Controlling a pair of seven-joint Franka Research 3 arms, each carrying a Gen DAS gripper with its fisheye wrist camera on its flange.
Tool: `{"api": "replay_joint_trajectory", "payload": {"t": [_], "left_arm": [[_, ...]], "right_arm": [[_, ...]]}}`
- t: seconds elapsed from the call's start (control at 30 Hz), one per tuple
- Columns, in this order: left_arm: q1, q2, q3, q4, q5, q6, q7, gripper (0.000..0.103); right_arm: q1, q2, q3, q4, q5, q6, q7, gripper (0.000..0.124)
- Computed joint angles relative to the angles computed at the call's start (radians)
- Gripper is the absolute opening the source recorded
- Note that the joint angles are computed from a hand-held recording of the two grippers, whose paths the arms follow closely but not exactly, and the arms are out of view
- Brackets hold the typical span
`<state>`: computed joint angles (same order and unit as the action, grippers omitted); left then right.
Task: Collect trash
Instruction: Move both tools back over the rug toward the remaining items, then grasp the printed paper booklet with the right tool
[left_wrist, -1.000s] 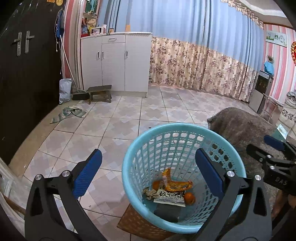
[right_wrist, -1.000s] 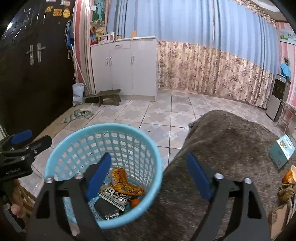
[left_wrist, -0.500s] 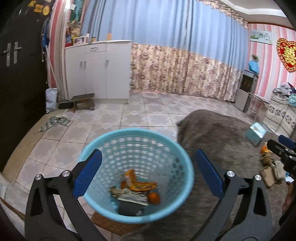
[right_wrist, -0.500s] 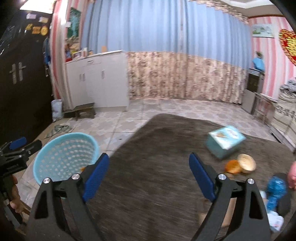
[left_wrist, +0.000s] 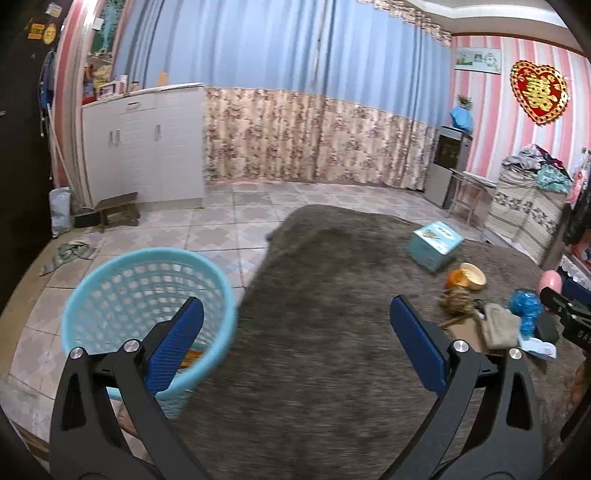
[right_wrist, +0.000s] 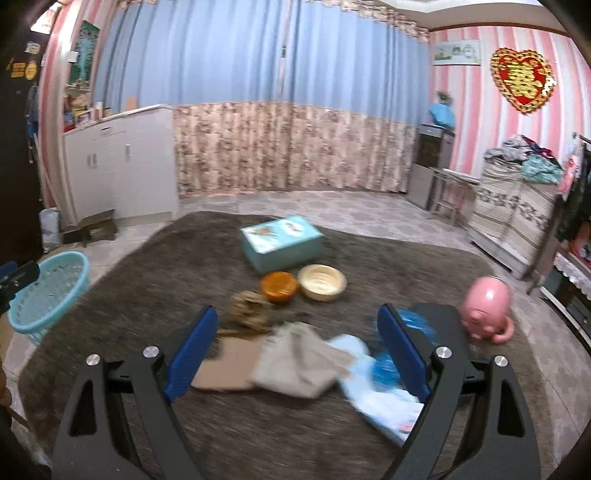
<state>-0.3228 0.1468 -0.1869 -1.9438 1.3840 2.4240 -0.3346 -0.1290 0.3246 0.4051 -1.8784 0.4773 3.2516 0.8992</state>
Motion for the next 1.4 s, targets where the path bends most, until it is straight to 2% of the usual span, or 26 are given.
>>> {"api": "replay_joint_trajectory", "payload": {"t": [0.07,0.2,0.37,0.63,0.7,0.83,1.0,1.13,1.33,1.4], "left_arm": [[-0.013,0.04,-0.007,0.046,-0.004,-0.005,0.017,0.098],[-0.056,0.115,0.002,0.139,-0.014,-0.029,0.053,0.097],[-0.103,0.206,0.029,0.259,-0.043,-0.015,0.092,0.098],[-0.193,0.362,0.092,0.523,-0.127,-0.038,0.213,0.097],[-0.213,0.394,0.109,0.578,-0.143,-0.027,0.248,0.097],[-0.269,0.482,0.147,0.714,-0.177,-0.061,0.356,0.098],[-0.296,0.522,0.173,0.746,-0.233,-0.054,0.468,0.098],[-0.286,0.489,0.179,0.672,-0.265,0.009,0.504,0.098],[-0.22,0.442,0.157,0.562,-0.363,0.1,0.504,0.098],[-0.214,0.44,0.163,0.549,-0.379,0.103,0.485,0.098]], "right_arm": [[-0.001,-0.003,-0.024,-0.005,-0.004,0.006,0.003,0.087],[-0.07,-0.01,0.003,-0.028,-0.002,0.014,-0.001,0.087],[-0.105,-0.007,-0.006,-0.036,-0.011,0.009,0.012,0.087],[-0.028,0.005,-0.139,0.005,-0.02,-0.026,0.043,0.087],[-0.023,0.011,-0.151,0.017,-0.013,-0.033,0.043,0.087],[0.005,0.022,-0.193,0.034,-0.01,-0.039,0.047,0.087],[0.008,0.036,-0.207,0.046,0.001,-0.044,0.054,0.087],[0.024,0.049,-0.233,0.044,0.009,-0.049,0.085,0.087],[0.062,0.047,-0.282,0.023,0.001,-0.054,0.136,0.087],[0.067,0.042,-0.286,0.006,-0.01,-0.041,0.14,0.087]]}}
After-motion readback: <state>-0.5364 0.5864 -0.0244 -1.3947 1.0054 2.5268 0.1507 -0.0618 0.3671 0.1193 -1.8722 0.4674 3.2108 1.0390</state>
